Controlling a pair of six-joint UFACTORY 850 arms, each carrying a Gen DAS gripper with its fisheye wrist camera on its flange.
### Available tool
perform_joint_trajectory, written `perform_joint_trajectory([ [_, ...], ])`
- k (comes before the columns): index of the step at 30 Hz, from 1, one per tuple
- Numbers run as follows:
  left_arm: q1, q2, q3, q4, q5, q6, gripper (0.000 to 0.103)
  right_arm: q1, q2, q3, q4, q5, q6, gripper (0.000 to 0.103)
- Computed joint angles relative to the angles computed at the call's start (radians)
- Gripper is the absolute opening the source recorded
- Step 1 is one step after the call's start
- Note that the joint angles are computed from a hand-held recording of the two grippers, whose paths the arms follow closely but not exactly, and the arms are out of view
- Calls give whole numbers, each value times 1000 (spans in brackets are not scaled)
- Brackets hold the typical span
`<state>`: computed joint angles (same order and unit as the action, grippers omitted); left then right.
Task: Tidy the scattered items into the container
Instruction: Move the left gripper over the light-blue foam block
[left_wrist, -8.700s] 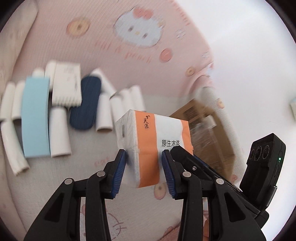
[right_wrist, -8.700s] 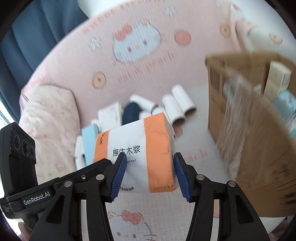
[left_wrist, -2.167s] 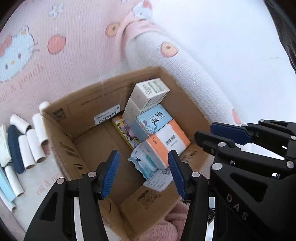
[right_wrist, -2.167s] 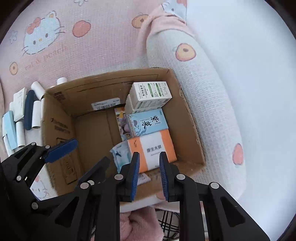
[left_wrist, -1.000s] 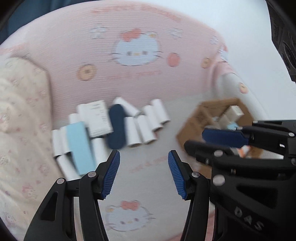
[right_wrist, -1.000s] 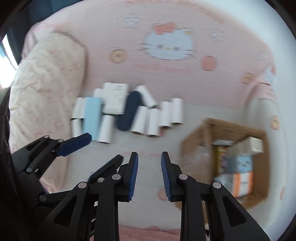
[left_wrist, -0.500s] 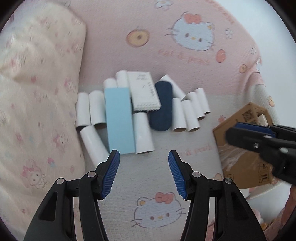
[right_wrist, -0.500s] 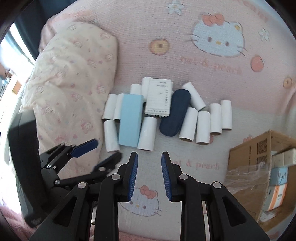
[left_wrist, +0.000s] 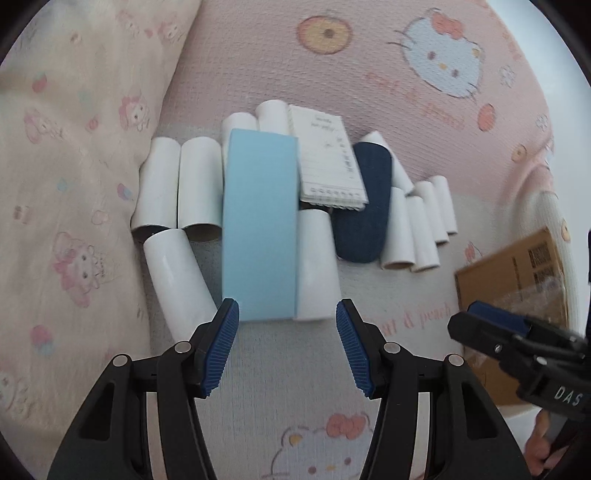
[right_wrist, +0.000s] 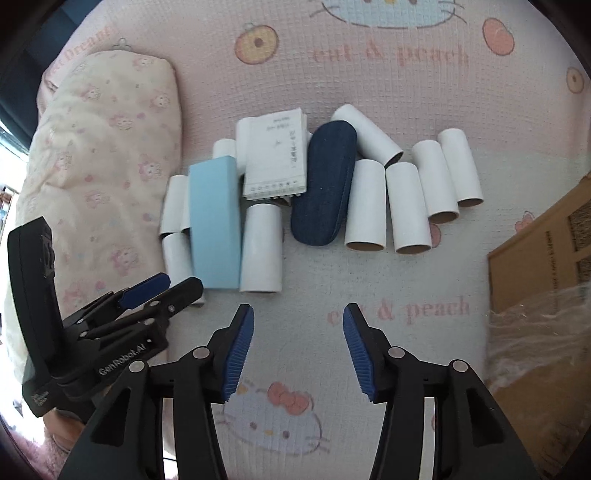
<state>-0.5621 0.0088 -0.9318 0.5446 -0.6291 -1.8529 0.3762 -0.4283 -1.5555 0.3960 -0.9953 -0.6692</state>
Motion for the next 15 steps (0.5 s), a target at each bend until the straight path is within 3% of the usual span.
perform_joint_trajectory([
  [8,63,-17,26,-15,39,8,59,3,-104,-52,117,49,-1,49],
  [12,92,-20,38,-8,94,-5,59,17,-142,-74,165,94,-37,56],
  [15,105,-43,20,-17,71,6,61,30,-181,-110,168,110,-26,59],
])
